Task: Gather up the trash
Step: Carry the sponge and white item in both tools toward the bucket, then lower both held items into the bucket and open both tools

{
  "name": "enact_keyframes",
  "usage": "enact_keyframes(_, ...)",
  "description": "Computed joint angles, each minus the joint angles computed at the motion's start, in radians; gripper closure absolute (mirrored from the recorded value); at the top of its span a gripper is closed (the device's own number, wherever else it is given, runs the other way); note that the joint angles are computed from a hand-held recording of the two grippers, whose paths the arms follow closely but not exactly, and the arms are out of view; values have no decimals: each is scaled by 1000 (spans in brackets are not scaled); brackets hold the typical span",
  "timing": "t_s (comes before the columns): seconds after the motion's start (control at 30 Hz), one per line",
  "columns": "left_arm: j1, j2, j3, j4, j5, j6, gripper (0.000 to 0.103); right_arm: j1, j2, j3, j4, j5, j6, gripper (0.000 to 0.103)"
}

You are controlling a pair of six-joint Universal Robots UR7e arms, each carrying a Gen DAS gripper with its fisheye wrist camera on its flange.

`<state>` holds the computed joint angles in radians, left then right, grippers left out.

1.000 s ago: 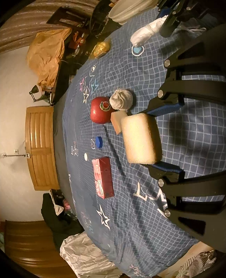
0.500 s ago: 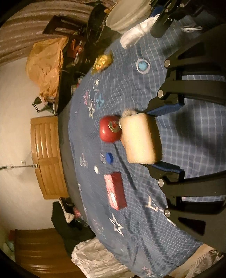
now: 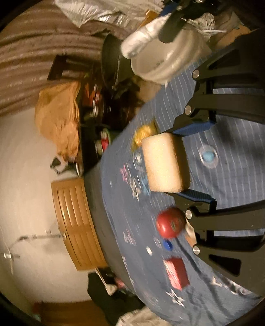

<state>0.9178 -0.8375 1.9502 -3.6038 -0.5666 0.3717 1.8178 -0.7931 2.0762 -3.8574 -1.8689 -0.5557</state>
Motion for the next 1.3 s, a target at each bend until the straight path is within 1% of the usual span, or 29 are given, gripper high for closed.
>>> enact_keyframes(0.1,-7,54,-65,39,-41,12,58,-37,-51,13,-31,-18,-10,75)
enact_keyframes(0.27,-15,141,-176,119,-118,35,58,-117,-135,25,-60,-43,-26,75)
enact_keyframes(0.37,-12,183,-240,196,-171,35,58,-166,-177,18,-63,-51,-42,75)
enact_keyframes(0.4,-7,188,-257,241,-202,19,58,-179,-188,19,-68,-55,-48,75)
enact_keyframes(0.43,1,195,-286,311,-248,-1,58,-193,-199,19,-68,-57,-50,75)
enact_keyframes(0.5,12,212,-335,410,-321,-11,58,-226,-228,12,-56,-59,-39,75)
enact_keyframes(0.53,20,222,-363,467,-379,-2,58,-240,-239,8,-49,-57,-32,75)
enact_keyframes(0.6,28,240,-400,539,-434,0,58,-276,-270,4,-26,-56,-28,75)
enact_keyframes(0.67,42,260,-454,638,-501,-13,58,-300,-289,3,-1,-52,-28,75)
enact_keyframes(0.77,55,287,-502,697,-549,-16,58,-340,-311,-11,74,-32,-10,75)
enact_keyframes(0.83,57,299,-518,714,-556,-16,58,-356,-309,-18,101,-19,-6,75)
enact_keyframes(0.9,57,315,-534,725,-550,-14,58,-365,-302,-34,134,-8,5,75)
enact_keyframes(1.03,57,342,-571,746,-532,-18,57,-370,-280,-52,163,9,21,74)
enact_keyframes(1.07,57,347,-582,755,-521,-26,55,-379,-279,-68,200,28,20,72)
enact_keyframes(1.1,58,351,-591,767,-510,-36,42,-371,-269,-77,206,21,24,64)
enact_keyframes(1.13,59,352,-596,768,-500,-46,33,-376,-263,-89,215,29,22,59)
enact_keyframes(1.17,60,353,-596,755,-494,-51,32,-380,-259,-102,227,38,23,55)
enact_keyframes(1.3,65,349,-602,756,-487,-61,32,-370,-244,-104,203,37,32,54)
